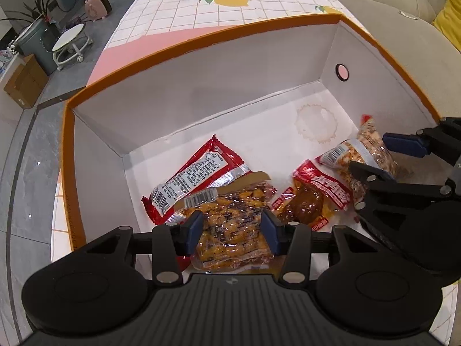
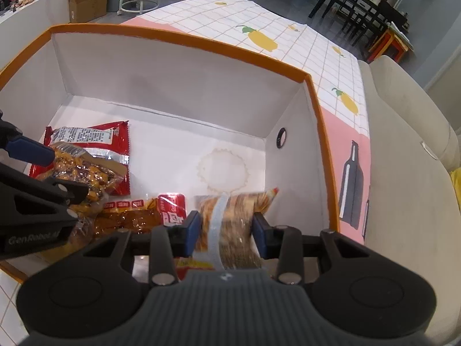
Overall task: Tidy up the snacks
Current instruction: 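Open both grippers to drop the peanut bag and striped bag into the box, then move both grippers back down toward the pastry packet and green sausage stick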
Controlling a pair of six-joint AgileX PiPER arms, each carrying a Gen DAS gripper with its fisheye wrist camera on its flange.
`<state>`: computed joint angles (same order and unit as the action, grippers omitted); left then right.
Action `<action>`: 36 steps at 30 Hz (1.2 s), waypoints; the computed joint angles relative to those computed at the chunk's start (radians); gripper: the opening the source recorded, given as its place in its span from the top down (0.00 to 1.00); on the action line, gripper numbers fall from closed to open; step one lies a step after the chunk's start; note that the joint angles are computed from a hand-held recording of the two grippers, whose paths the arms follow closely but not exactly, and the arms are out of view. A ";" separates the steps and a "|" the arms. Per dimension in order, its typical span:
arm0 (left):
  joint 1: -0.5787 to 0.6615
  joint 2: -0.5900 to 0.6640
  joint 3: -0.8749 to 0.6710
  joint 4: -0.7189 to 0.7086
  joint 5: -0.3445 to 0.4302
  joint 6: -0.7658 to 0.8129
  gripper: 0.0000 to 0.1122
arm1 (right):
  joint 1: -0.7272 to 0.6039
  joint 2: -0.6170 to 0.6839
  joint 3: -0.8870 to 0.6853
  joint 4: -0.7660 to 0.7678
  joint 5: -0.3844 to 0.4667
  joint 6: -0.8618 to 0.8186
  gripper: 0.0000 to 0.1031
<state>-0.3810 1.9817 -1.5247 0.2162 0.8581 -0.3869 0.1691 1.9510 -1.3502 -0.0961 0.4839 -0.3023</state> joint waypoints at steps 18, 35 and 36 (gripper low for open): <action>-0.048 -0.338 0.260 0.090 -0.114 -0.078 0.39 | -0.015 -0.275 0.211 0.042 -0.113 0.082 0.37; -0.137 -0.765 0.563 0.087 -0.031 -0.111 0.33 | -0.185 -0.779 0.562 0.608 0.081 -0.242 0.25; -0.141 -0.781 0.578 0.078 -0.017 -0.114 0.33 | -0.183 -0.811 0.585 0.599 0.095 -0.238 0.25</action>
